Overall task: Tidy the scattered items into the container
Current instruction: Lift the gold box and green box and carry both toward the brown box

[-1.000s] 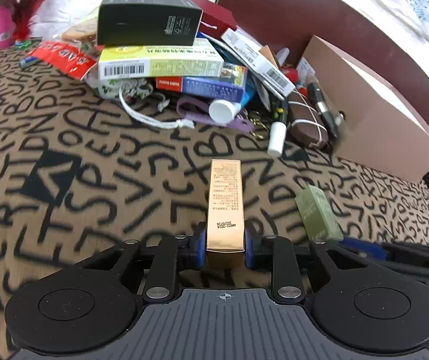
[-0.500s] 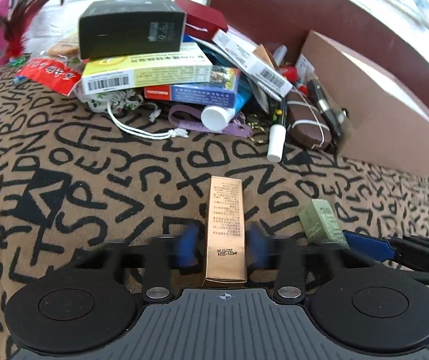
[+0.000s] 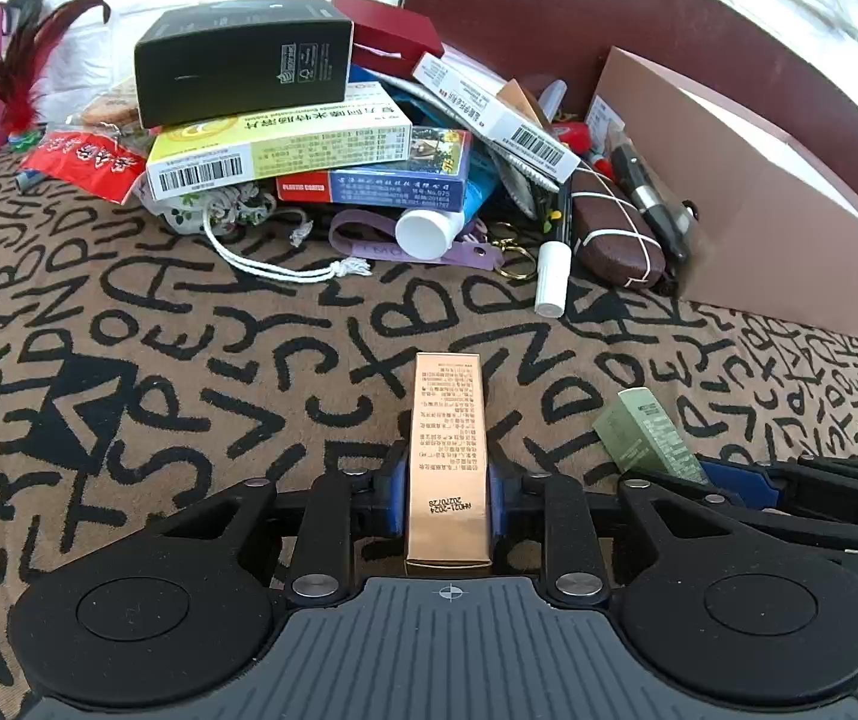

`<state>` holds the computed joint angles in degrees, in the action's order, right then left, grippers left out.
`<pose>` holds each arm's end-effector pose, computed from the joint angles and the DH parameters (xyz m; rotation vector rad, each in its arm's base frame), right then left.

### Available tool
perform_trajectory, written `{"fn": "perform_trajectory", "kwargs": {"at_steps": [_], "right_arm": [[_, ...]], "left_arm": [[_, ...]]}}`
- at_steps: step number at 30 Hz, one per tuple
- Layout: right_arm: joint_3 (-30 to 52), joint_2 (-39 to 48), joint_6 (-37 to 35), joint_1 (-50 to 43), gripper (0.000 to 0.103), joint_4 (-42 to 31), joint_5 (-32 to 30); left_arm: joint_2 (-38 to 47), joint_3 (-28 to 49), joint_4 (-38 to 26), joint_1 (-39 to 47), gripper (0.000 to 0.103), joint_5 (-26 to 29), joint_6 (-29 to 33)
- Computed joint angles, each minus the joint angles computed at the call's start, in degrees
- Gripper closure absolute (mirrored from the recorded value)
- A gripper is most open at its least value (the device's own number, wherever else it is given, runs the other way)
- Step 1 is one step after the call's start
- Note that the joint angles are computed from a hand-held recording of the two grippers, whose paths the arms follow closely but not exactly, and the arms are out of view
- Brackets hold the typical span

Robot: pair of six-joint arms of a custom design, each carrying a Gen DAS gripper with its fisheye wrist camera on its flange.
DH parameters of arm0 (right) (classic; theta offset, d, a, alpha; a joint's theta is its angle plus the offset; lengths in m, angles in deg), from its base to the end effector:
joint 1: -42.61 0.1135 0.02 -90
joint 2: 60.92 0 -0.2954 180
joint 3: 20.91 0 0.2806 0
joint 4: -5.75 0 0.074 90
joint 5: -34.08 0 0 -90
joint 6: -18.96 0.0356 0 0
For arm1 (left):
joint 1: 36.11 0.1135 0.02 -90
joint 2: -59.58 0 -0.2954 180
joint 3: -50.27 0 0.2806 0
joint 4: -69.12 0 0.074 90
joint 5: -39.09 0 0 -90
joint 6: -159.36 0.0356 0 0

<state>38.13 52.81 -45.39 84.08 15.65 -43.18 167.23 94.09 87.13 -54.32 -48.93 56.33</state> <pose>0.2886 0.2446 0.0783 -0.2151 2.3411 0.3221 0.2938 -0.0979 0.0646 0.1248 2.3876 -0.3011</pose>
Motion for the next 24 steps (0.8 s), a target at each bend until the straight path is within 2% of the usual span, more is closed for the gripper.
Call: {"fn": "perform_trajectory", "kwargs": {"at_steps": [3,5,6,11,16,24], "right_arm": [[0.4,0.2,0.1,0.0,0.078,-0.3,0.0],[0.7,0.3,0.2,0.0,0.078,-0.6,0.2],[0.8,0.4,0.5,0.0,0.077,-0.7,0.4],[0.9,0.8,-0.7,0.1,0.077,-0.2,0.3],[0.9,0.8,-0.7,0.1,0.077,0.1,0.4],[0.3,0.1,2.0,-0.9,0.078,0.6,-2.8]], "left_arm": [[0.2,0.3,-0.3,-0.2,0.062,-0.2,0.4],[0.0,0.4,-0.8,-0.2,0.076,-0.4,1.0],[0.0,0.5,-0.8,-0.3,0.079,-0.6,1.3],[0.8,-0.2,1.5,-0.1,0.076,-0.5,1.6],[1.1,0.0,1.6,-0.3,0.079,-0.8,2.4],[-0.4,1.1,-2.7,-1.5,0.08,-1.7,0.4]]}}
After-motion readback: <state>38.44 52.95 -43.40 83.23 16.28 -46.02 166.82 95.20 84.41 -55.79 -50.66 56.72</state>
